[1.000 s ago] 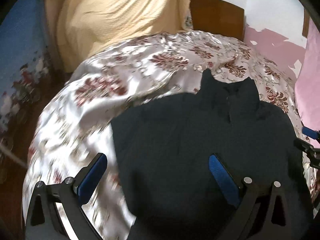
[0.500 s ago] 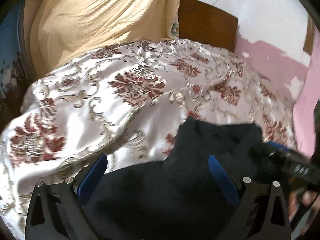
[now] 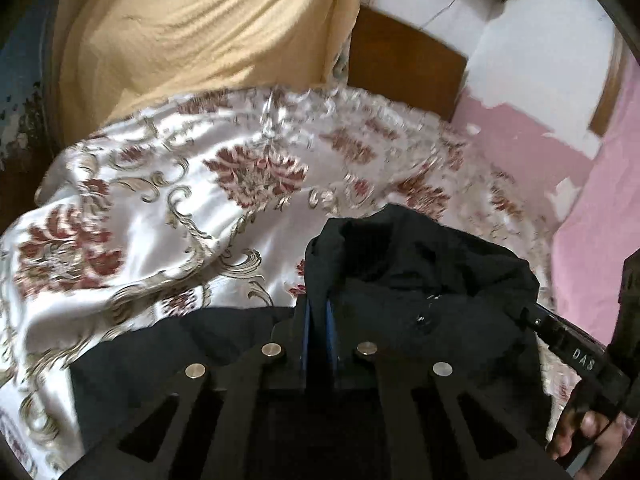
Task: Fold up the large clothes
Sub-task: 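Lift the hem with both tools and fold it toward the collar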
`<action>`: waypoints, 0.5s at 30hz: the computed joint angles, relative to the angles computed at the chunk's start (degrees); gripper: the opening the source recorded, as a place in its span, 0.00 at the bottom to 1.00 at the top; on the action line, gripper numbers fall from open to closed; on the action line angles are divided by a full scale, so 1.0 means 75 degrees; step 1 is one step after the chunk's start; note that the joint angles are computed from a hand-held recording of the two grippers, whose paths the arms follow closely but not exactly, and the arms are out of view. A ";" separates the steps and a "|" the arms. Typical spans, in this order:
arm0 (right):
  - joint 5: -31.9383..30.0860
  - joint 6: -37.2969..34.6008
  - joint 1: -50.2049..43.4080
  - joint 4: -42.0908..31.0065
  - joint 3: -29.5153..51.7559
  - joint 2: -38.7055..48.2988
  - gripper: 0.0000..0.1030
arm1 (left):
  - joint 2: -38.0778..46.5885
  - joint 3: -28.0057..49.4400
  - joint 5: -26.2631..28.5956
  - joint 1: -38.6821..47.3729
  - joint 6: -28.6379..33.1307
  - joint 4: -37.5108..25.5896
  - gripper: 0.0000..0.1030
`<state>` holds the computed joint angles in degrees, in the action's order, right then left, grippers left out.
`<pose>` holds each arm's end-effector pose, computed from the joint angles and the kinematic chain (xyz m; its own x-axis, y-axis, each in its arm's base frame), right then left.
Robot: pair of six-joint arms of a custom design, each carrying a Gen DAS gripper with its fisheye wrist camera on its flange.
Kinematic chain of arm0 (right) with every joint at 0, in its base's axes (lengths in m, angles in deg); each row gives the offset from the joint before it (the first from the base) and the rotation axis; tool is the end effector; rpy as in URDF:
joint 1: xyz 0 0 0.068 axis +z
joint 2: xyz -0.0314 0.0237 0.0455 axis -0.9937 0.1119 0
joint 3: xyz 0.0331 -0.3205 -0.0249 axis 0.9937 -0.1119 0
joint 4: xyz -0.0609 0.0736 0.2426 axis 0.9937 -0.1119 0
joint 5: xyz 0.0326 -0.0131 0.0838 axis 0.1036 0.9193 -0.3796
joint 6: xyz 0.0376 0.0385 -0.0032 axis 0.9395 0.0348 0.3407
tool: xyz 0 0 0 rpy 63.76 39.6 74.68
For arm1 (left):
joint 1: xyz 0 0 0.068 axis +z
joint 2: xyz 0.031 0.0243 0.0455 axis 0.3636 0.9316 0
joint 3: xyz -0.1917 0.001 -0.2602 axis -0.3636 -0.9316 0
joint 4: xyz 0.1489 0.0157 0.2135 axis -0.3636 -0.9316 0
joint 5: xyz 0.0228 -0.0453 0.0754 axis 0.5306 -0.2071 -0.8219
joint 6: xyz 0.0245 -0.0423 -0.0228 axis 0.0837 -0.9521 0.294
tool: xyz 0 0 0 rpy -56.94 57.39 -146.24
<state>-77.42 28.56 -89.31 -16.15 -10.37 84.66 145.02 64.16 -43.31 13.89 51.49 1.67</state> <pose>0.2801 -0.0225 0.2622 -0.6775 0.2350 -0.6970 0.1008 0.9683 0.2285 0.3227 -0.0517 0.2560 -0.7294 -0.0300 -0.6834 0.2229 0.9341 -0.2790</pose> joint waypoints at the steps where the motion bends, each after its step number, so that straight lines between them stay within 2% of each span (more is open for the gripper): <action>1: -0.0204 -0.0026 -0.0140 -0.0155 -0.0155 -0.0440 0.19 | -0.0540 -0.0306 0.0154 0.0101 0.0084 -0.0076 0.08; 5: -0.0851 -0.0158 -0.0555 -0.0969 -0.0893 -0.2578 0.17 | -0.2322 -0.1075 0.0677 0.0330 0.0250 -0.0631 0.07; 7: -0.1011 -0.0301 -0.0690 -0.1563 -0.1129 -0.3618 0.17 | -0.3540 -0.1486 0.0988 0.0440 0.0446 -0.1200 0.07; 15: -0.1541 -0.1346 -0.1662 -0.4498 -0.1293 -0.7344 0.14 | -0.6958 -0.2222 0.1084 0.0335 0.0875 -0.3238 0.06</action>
<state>-88.98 18.46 -101.77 -49.88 -20.06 29.58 92.84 47.50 -35.18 16.40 58.05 -22.62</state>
